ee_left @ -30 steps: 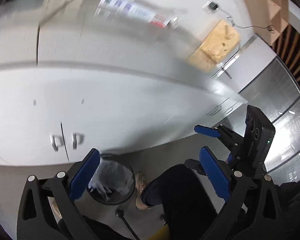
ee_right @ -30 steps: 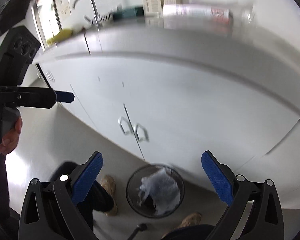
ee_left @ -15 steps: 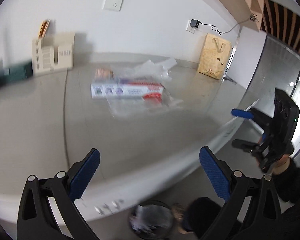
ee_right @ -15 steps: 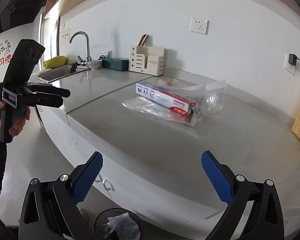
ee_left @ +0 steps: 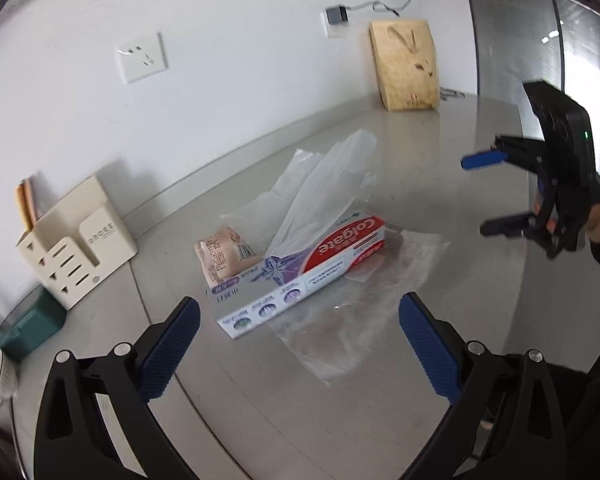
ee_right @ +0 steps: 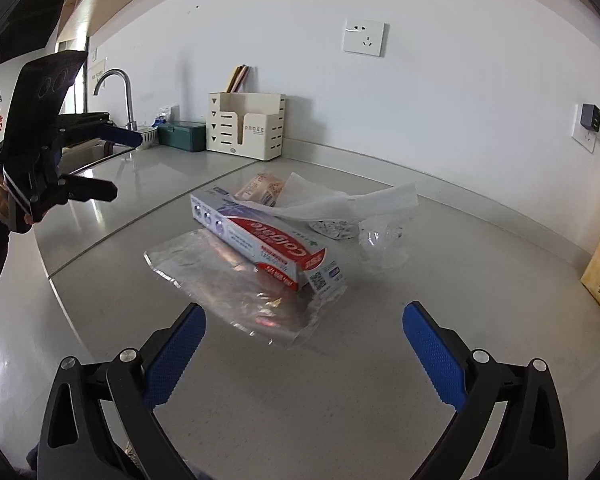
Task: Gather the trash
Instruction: 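Grasp the Colgate box with the left tool while the right tool grasps the white tissue and clear cup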
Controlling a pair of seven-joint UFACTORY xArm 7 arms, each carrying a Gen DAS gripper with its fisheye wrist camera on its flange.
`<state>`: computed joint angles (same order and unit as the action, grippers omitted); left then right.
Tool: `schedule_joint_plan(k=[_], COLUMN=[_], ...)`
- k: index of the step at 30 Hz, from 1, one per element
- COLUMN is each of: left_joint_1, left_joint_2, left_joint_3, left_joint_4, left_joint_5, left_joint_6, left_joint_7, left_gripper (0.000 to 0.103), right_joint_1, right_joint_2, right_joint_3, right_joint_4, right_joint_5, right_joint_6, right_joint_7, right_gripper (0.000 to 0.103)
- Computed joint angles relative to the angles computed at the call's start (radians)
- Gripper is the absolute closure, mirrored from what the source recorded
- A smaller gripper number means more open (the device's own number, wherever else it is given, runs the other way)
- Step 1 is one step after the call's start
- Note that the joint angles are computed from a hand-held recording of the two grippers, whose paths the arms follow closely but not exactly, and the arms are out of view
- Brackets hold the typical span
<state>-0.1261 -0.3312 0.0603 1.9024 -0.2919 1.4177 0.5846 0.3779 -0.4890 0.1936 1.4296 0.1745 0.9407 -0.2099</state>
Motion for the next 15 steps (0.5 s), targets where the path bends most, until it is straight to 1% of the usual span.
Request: schedule_joint_plan(k=[2, 3, 5, 8, 12, 15], left_joint_1=[-0.009, -0.006, 0.005, 0.031, 0.063, 0.073], left_joint_2=[0.076, 0.1, 0.162, 0.247, 0.356, 0.404], left_joint_3=[0.014, 0.012, 0.008, -0.016, -0.051, -0.079], left_joint_4=[0.064, 0.075, 0.125, 0.21, 0.345, 0.394], left_joint_5=[-0.017, -0.019, -0.023, -0.004, 0.008, 0.035], left_joint_6=[0.052, 0.061, 0.108, 0.155, 0.242, 0.282], left_joint_7=[0.035, 0.05, 0.083, 0.113, 0.159, 0.189], left_gripper=[0.004, 0.004, 0.005, 0.005, 0.005, 0.005], right_joint_1=[-0.005, -0.008, -0.026, -0.036, -0.04, -0.033], right_joint_2=[0.065, 0.107, 0.183, 0.294, 0.371, 0.423], right_joint_3=[-0.006, -0.007, 0.001, -0.002, 0.009, 0.003], right_joint_4=[0.053, 0.088, 0.158, 0.264, 0.328, 0.371], right_joint_5=[-0.006, -0.012, -0.04, -0.057, -0.137, -0.142], right_joint_6=[0.0, -0.001, 0.014, 0.057, 0.062, 0.081], right_joint_7=[-0.016, -0.027, -0.012, -0.001, 0.014, 0.0], right_gripper=[0.003, 0.003, 0.003, 0.003, 0.003, 0.003])
